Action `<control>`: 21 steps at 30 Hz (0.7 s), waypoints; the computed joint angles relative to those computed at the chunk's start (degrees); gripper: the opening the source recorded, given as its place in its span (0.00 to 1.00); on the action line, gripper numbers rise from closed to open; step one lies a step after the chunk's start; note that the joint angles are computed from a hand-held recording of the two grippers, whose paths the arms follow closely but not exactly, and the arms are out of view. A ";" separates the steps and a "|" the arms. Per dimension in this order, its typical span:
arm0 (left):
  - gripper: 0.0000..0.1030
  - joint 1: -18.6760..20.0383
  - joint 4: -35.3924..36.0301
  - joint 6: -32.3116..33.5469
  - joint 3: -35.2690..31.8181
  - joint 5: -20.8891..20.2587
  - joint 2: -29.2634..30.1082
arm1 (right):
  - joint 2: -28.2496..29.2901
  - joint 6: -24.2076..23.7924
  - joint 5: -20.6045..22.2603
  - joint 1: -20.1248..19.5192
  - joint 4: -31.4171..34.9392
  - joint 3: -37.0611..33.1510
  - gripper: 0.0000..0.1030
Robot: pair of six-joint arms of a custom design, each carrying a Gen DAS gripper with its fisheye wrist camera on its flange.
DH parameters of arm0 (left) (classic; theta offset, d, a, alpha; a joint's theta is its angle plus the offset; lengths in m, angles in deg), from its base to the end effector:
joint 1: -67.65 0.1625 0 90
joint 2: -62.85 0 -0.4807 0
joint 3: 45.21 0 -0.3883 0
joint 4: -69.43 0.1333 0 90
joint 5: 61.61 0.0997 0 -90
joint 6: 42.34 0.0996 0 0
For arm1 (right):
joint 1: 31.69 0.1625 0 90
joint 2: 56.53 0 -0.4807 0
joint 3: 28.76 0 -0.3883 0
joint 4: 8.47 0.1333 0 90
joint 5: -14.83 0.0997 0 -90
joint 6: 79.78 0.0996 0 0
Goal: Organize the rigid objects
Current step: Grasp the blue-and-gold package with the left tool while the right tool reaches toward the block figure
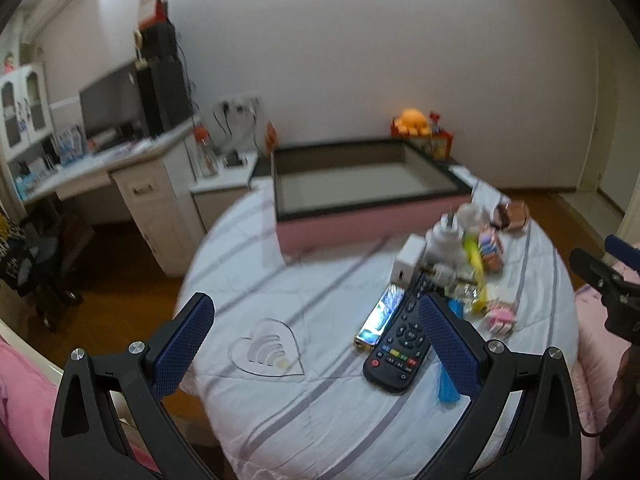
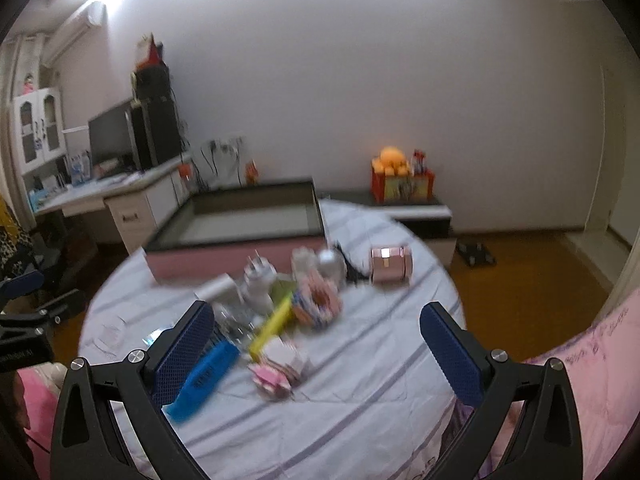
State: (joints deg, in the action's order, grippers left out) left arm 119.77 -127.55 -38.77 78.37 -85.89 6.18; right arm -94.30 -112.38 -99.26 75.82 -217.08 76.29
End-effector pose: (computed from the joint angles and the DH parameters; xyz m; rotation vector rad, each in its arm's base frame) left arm -0.1418 -0.5473 0.2398 0.2664 2.0316 -1.0749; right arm 0.2879 -0.6046 0.1198 0.7967 -2.2878 1.0805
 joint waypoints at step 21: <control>1.00 10.00 25.04 1.61 -11.58 -5.75 4.09 | 2.81 3.36 -0.94 -4.42 15.54 -6.56 1.00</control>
